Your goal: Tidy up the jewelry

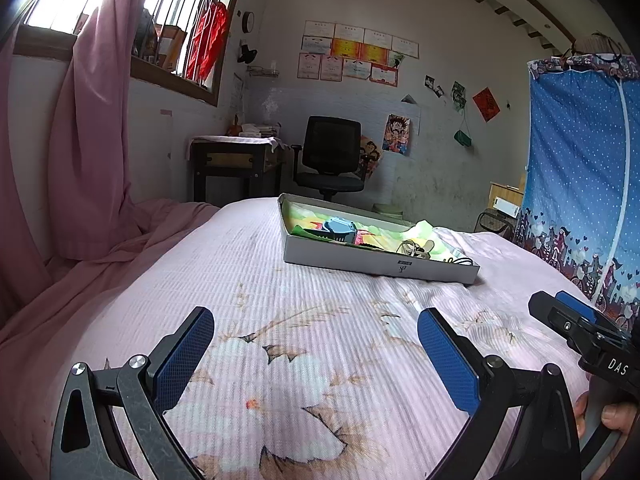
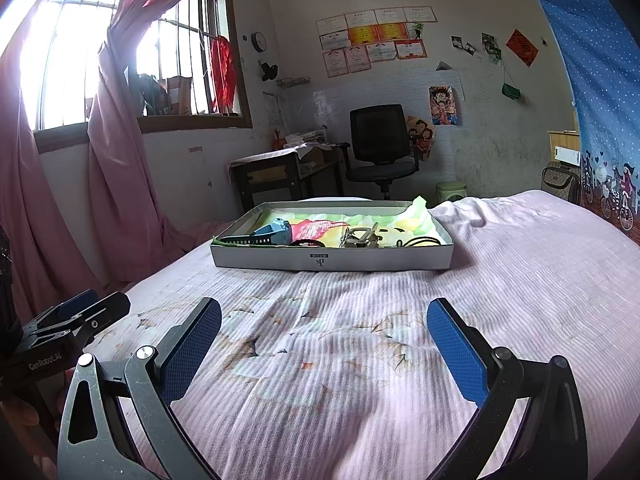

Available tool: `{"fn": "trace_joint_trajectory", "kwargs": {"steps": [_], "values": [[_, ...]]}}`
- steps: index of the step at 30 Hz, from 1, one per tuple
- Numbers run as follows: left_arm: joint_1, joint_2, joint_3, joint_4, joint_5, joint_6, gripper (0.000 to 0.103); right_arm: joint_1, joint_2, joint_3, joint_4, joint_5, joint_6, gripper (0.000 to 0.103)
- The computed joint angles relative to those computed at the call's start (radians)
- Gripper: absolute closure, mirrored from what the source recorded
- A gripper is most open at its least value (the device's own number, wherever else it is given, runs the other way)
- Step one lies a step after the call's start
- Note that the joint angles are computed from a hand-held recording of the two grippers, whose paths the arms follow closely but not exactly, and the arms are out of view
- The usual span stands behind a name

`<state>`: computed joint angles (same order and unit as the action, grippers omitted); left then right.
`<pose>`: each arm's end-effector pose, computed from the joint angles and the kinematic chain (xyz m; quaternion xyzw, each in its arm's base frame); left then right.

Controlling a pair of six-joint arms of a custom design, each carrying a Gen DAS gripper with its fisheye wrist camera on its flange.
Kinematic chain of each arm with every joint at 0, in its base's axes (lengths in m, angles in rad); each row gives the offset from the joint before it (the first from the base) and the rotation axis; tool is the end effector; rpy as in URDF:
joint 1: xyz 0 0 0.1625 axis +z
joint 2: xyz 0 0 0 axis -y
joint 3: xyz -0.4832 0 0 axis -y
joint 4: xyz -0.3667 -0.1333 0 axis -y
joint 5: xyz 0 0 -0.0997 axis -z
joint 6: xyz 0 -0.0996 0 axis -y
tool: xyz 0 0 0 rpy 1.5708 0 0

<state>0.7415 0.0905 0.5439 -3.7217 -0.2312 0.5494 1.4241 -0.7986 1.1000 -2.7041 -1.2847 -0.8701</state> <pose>-0.4380 -0.7133 -0.0002 0.0326 0.7107 -0.5967 0.3711 0.0391 -0.8398 0.4091 0.3743 -0.8264 0.4128 0.0808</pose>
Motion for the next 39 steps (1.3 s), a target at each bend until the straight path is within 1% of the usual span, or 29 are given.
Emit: {"fn": "trace_joint_trajectory", "kwargs": {"steps": [34, 37, 39], "values": [[-0.001, 0.007, -0.016, 0.002, 0.001, 0.010, 0.000, 0.001, 0.001, 0.001, -0.002, 0.000, 0.000, 0.002], [-0.001, 0.002, -0.003, 0.006, -0.001, -0.001, 0.000, 0.001, 0.001, 0.001, -0.001, 0.000, 0.000, 0.002], [-0.001, 0.010, -0.020, 0.017, 0.001, -0.002, 0.000, 0.001, 0.001, 0.001, -0.002, -0.001, 0.001, 0.002]]}}
